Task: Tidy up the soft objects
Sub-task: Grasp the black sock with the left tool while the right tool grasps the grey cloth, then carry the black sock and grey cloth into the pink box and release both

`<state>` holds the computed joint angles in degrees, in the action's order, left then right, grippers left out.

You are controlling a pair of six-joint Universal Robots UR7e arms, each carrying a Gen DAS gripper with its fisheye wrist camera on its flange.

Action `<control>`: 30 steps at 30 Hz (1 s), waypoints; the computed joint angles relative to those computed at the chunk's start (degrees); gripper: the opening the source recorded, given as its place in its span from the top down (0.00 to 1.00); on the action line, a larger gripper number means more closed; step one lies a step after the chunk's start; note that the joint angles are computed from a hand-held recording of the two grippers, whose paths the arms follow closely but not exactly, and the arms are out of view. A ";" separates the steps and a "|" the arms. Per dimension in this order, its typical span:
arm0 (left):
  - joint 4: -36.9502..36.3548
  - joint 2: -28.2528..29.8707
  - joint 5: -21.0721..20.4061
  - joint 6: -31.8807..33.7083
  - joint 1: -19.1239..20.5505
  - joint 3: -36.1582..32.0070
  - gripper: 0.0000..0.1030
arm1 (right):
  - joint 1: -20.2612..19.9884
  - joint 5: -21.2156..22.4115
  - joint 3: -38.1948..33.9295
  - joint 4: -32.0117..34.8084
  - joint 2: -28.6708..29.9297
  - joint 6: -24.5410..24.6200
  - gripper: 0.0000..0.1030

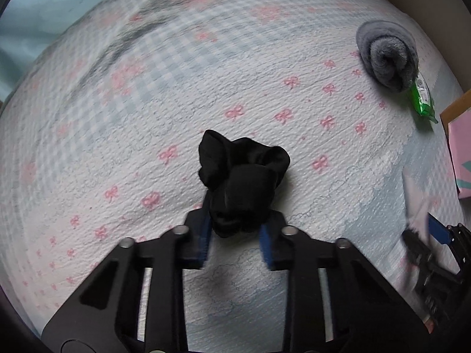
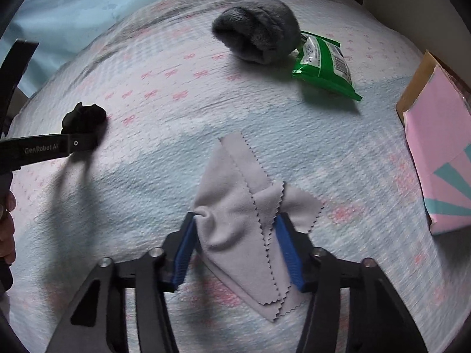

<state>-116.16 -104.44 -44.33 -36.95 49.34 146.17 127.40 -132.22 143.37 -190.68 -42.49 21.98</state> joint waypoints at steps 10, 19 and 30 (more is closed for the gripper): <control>7.94 -2.76 -1.06 -7.28 -6.28 -0.73 0.87 | -2.24 2.41 3.40 -1.54 -5.16 -1.46 0.89; 29.38 -10.04 -2.98 -25.14 -20.57 -4.58 0.87 | 2.03 1.96 4.16 4.99 -14.19 0.08 0.89; 50.56 -8.51 -9.92 -48.89 -44.19 -14.53 0.87 | 11.56 2.49 2.04 27.71 -38.63 3.75 0.89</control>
<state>-65.60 -112.95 -54.25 -85.85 5.15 131.64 138.96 -129.73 145.41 -162.97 -81.12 25.73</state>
